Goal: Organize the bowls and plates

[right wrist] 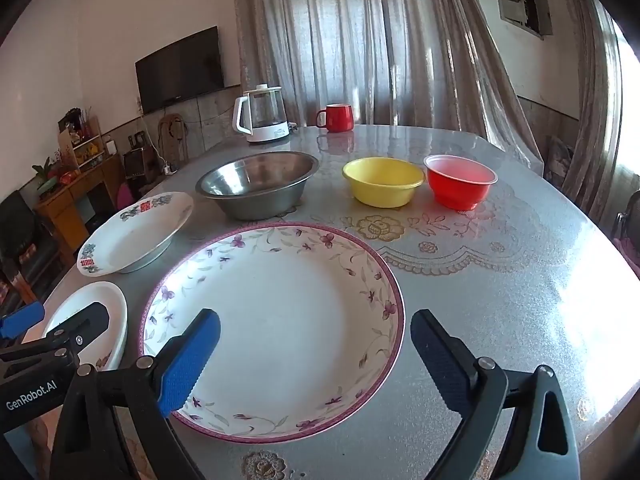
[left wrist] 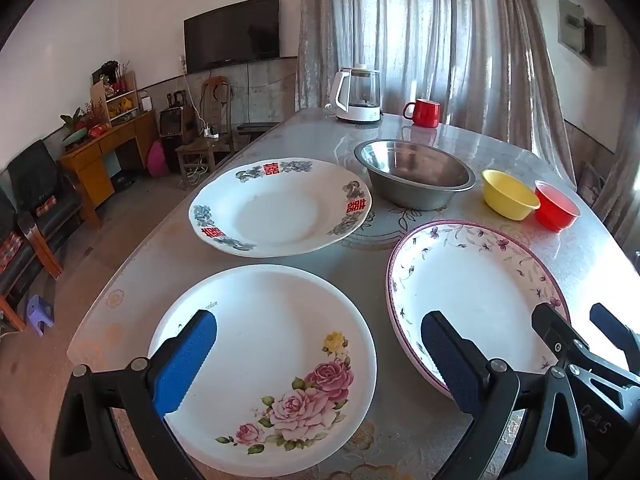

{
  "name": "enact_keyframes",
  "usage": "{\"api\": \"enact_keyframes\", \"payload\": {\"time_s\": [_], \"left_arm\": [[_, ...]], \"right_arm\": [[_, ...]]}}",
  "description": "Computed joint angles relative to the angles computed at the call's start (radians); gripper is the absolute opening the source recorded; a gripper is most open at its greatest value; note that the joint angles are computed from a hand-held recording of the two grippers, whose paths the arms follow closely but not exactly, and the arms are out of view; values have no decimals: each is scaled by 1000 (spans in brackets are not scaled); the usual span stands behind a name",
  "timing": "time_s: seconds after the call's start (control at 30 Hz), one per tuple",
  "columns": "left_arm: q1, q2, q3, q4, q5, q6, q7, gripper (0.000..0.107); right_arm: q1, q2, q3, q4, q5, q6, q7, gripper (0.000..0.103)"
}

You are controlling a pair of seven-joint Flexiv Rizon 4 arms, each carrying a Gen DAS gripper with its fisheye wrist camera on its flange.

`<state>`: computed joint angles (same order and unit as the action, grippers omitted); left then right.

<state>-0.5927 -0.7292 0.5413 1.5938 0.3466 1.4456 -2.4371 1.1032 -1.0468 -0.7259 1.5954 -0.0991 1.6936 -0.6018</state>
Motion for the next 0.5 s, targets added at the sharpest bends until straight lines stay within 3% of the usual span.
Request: {"api": "enact_keyframes", "payload": {"time_s": [0.5], "left_arm": [[4, 9, -15, -18, 46, -35, -21, 103]], "right_arm": [[22, -24, -30, 2, 43, 35, -35, 98]]}}
